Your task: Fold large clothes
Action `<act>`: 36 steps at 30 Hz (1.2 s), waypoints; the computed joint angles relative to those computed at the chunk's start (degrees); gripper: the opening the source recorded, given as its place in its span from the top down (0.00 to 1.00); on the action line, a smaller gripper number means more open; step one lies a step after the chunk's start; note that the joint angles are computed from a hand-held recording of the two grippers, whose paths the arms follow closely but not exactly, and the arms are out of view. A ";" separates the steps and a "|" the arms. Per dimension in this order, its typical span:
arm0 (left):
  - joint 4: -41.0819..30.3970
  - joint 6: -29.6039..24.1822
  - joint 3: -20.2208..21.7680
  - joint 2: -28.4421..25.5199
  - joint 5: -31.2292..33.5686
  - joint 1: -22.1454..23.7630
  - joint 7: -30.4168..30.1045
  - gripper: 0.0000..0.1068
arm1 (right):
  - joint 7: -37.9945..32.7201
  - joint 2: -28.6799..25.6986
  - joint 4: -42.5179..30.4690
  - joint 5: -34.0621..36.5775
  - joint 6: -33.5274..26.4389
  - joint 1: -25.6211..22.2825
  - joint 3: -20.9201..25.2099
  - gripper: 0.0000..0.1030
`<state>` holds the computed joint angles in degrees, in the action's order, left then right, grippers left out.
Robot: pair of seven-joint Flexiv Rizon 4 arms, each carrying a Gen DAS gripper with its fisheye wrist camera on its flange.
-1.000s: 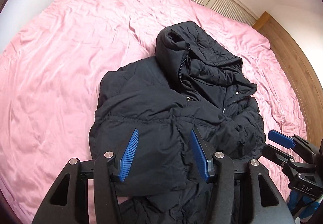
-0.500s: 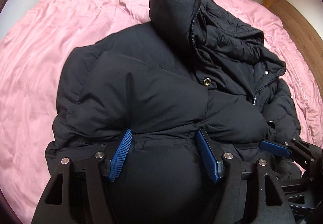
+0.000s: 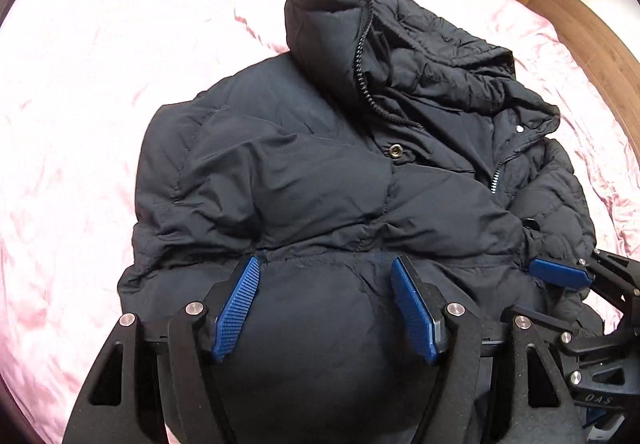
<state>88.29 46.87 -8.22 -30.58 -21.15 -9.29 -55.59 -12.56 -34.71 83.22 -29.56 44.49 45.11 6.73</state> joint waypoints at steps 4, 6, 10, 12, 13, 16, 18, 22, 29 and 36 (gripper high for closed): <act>5.41 0.89 -0.42 3.63 -2.30 0.95 1.61 0.33 | 2.65 2.16 1.82 -2.20 0.91 0.90 -0.73 0.49; 6.34 1.19 0.41 3.47 -0.90 -0.01 0.48 0.32 | 2.52 2.03 1.80 -1.65 0.18 0.47 -0.14 0.49; 8.43 3.39 0.85 2.68 0.06 -0.58 -0.98 0.30 | 1.11 0.81 1.18 1.20 -0.89 -0.79 1.07 0.49; 8.84 4.29 0.73 2.44 -0.14 -0.62 -2.03 0.29 | 1.71 0.82 1.70 1.30 -0.25 -0.50 0.97 0.49; 9.01 4.76 0.74 2.39 0.02 -0.70 -2.41 0.29 | 1.80 0.73 1.84 1.29 -0.03 -0.48 0.88 0.49; 9.10 5.62 0.80 2.23 0.96 -0.97 -3.08 0.28 | 1.56 0.69 2.04 1.51 0.23 -0.64 0.89 0.49; 9.43 6.12 0.63 2.35 1.00 -0.77 -3.03 0.27 | 1.25 0.72 2.04 1.80 0.33 -0.84 0.96 0.49; 9.83 7.73 0.52 2.15 1.43 -1.09 -3.63 0.26 | 0.90 0.32 1.72 1.73 0.31 -0.73 0.74 0.49; 9.18 6.82 1.26 2.01 3.85 -2.01 -5.86 0.18 | 1.16 0.14 2.19 1.61 0.62 -0.63 0.60 0.48; 9.19 7.30 1.35 1.95 5.12 -2.48 -7.08 0.14 | 0.94 0.13 2.13 1.42 0.09 -0.51 0.59 0.48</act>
<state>97.48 54.16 -6.87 -28.64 -16.03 -11.77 -62.67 -11.62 -34.58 85.35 -28.14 44.58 44.60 7.32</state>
